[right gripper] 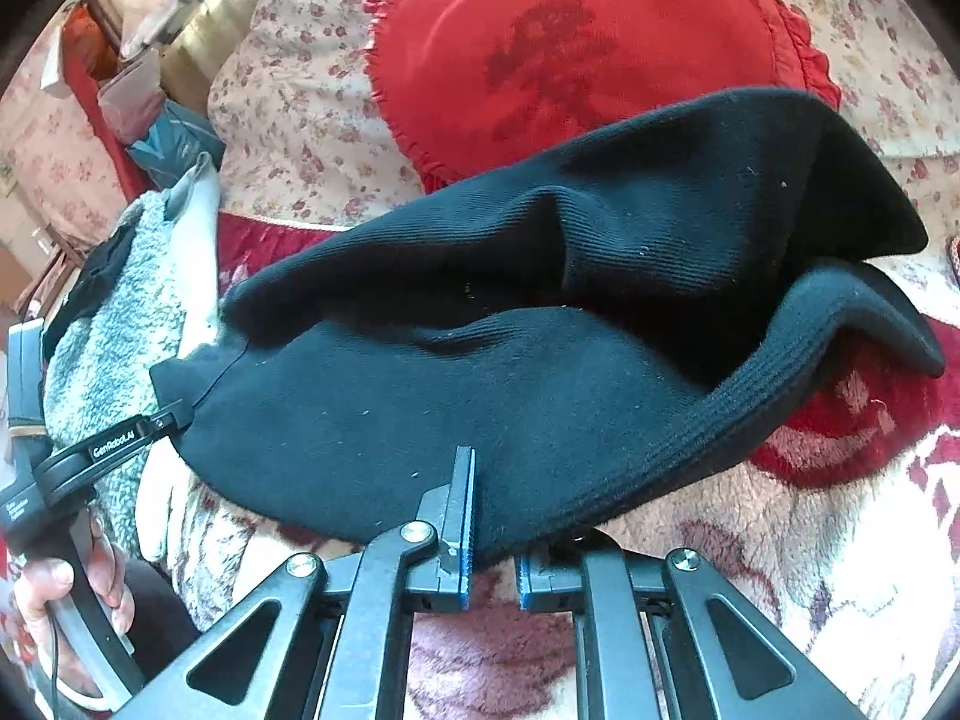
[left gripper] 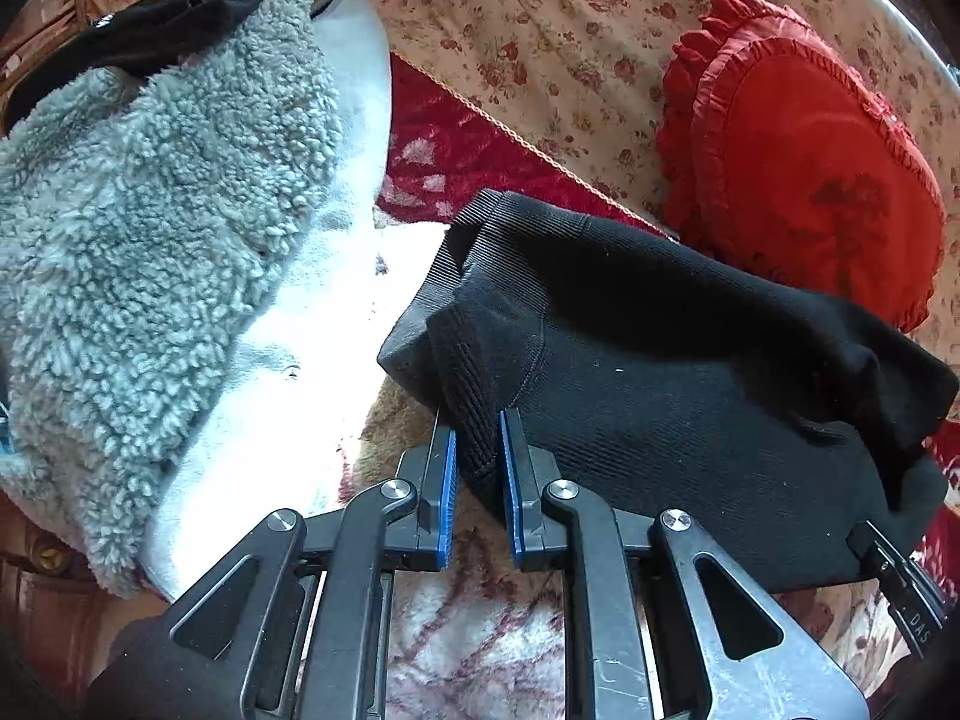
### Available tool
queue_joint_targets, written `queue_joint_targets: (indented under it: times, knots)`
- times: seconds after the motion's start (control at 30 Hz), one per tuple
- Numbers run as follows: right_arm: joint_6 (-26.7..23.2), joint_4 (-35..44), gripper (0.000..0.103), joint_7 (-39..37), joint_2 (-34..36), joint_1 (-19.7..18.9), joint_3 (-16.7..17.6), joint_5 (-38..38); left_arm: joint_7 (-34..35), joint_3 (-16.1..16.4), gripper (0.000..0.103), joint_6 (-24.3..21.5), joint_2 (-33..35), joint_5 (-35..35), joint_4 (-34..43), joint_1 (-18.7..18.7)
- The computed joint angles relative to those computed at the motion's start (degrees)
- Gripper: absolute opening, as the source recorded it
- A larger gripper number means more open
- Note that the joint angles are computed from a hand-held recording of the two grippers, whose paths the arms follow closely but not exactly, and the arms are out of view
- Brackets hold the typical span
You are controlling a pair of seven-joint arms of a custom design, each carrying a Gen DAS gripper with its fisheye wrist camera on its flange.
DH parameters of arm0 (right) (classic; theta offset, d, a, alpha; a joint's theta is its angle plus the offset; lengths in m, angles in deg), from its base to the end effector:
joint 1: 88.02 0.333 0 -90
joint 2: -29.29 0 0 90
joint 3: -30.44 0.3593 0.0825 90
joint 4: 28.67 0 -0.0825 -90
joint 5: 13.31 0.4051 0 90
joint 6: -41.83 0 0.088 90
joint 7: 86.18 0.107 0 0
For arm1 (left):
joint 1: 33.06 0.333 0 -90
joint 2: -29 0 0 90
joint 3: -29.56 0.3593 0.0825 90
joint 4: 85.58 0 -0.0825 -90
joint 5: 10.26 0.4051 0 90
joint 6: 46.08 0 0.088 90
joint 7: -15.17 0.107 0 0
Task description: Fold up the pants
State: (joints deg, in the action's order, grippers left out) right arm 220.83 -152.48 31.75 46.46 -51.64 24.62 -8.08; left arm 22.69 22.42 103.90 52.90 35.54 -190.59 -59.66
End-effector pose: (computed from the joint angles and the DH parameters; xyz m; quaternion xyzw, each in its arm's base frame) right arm 0.5523 0.3213 0.3600 -0.6582 0.6783 -0.0865 0.3150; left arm 0.5818 -0.3971 0.3671 -0.7537 0.5894 -0.2238 0.1855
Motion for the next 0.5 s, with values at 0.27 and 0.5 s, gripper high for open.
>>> queue_joint_targets:
  times: [0.27, 0.5]
  knots:
    - [-0.15, -1.28, 0.008, -9.17, -1.56, -7.02, 11.92, 5.86, -4.31, 0.00, 0.005, -5.39, -5.38, 4.44, -5.69, 0.36]
    - [-3.82, 0.21, 0.008, -13.38, 0.85, -9.92, 15.93, 12.24, 0.21, -2.54, 0.005, 1.06, -5.25, -3.35, -8.49, 3.79]
